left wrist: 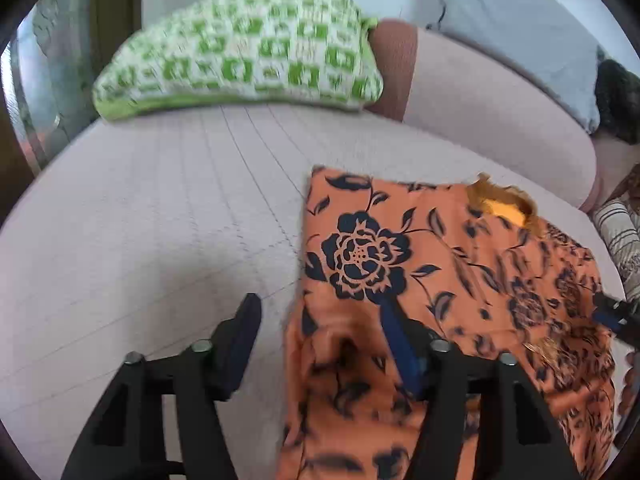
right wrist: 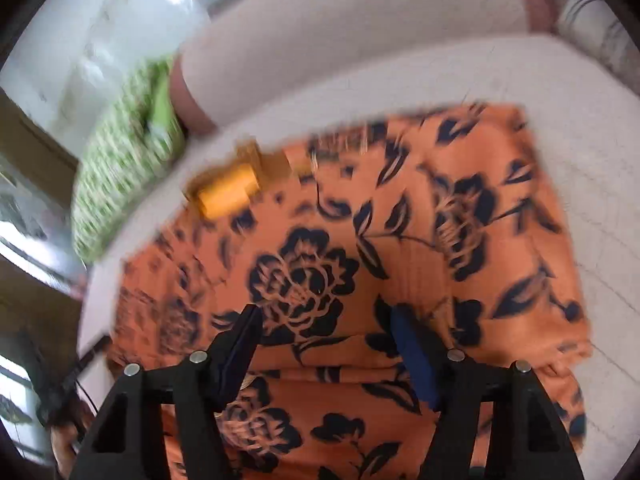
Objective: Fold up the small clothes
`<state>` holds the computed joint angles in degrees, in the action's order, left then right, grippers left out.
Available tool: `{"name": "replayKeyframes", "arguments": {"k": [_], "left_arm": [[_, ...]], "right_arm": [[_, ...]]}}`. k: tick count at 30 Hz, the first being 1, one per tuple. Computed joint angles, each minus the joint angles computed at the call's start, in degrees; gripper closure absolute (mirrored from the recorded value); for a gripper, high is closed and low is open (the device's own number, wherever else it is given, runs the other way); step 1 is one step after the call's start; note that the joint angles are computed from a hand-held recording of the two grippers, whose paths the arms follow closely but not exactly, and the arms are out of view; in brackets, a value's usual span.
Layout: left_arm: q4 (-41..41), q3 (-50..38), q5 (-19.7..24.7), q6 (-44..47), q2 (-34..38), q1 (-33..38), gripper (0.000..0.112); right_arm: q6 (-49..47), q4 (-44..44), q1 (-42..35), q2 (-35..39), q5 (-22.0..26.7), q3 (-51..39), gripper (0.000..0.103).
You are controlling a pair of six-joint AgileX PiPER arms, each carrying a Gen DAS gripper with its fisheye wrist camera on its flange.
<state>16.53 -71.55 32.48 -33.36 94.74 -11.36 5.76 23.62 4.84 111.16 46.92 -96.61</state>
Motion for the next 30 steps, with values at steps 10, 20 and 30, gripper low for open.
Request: {"name": "replayKeyframes", "arguments": {"k": [10,20,30], "left_arm": [[11.5,9.8,8.5,-13.1,-15.4,-10.3,0.045],[9.3,25.0,13.8,-23.1,-22.8,-20.2,0.032],[13.1,28.6,19.6,-29.5,-23.9,-30.0,0.03]], "right_arm": [[2.4,-8.2,6.2,-36.8,-8.6,37.7,0.025],[-2.3,-0.1,-2.2,-48.5,-2.9,55.2,0.013],[-5.2,2.5,-4.4,-53.9,-0.8,56.9,0.013]]}}
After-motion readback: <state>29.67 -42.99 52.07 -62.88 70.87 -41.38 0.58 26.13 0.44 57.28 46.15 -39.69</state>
